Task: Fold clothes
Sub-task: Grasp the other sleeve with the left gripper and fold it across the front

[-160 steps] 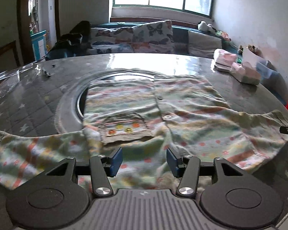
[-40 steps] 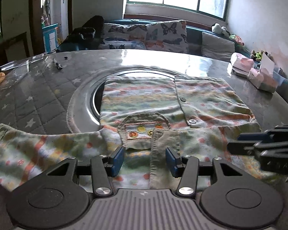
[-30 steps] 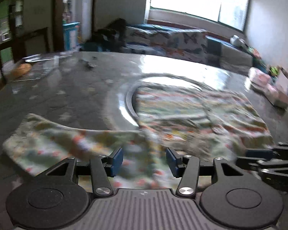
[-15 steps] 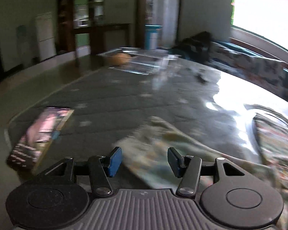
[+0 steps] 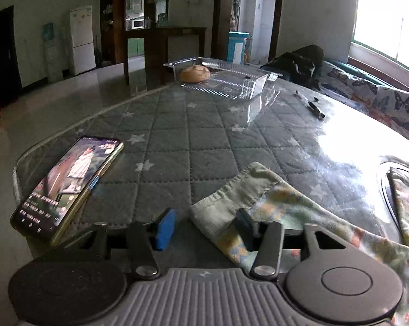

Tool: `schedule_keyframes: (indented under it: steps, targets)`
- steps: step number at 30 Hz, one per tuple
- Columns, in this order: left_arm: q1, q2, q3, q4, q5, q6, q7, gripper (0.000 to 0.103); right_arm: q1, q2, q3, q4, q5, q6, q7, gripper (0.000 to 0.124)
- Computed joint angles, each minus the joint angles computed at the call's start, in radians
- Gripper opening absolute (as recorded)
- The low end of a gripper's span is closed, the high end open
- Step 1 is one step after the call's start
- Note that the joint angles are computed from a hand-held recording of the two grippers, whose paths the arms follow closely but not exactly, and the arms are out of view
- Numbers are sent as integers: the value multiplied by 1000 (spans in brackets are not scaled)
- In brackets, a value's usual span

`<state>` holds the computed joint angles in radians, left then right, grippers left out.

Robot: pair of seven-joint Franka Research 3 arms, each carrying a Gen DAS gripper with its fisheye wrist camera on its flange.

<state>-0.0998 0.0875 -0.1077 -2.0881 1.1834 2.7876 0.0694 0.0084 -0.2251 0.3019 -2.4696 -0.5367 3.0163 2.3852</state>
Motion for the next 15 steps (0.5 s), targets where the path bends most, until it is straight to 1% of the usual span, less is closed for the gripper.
schedule_keyframes:
  steps: [2,4,6,13,14,15]
  targets:
    - [8,2,2,-2,-29,50,21,10,-8,-7,5,-4,-8,2,13,40]
    - [7,-2,2,-3,-40,76,16,9,-19,-18,12,-10,-16,6,25,40]
    - [0,-18,2,-3,7,115,-21,9,-33,-33,22,-20,-20,13,38,40]
    - [-19,-58,-32,22,55,334,-36,8,-106,-88,72,-61,0,31,68,40]
    - [-25,-55,-38,32,52,364,-28,8,-115,-95,77,-67,8,35,68,40]
    - [-31,-51,-46,37,20,394,8,8,-121,-102,80,-75,18,39,65,40]
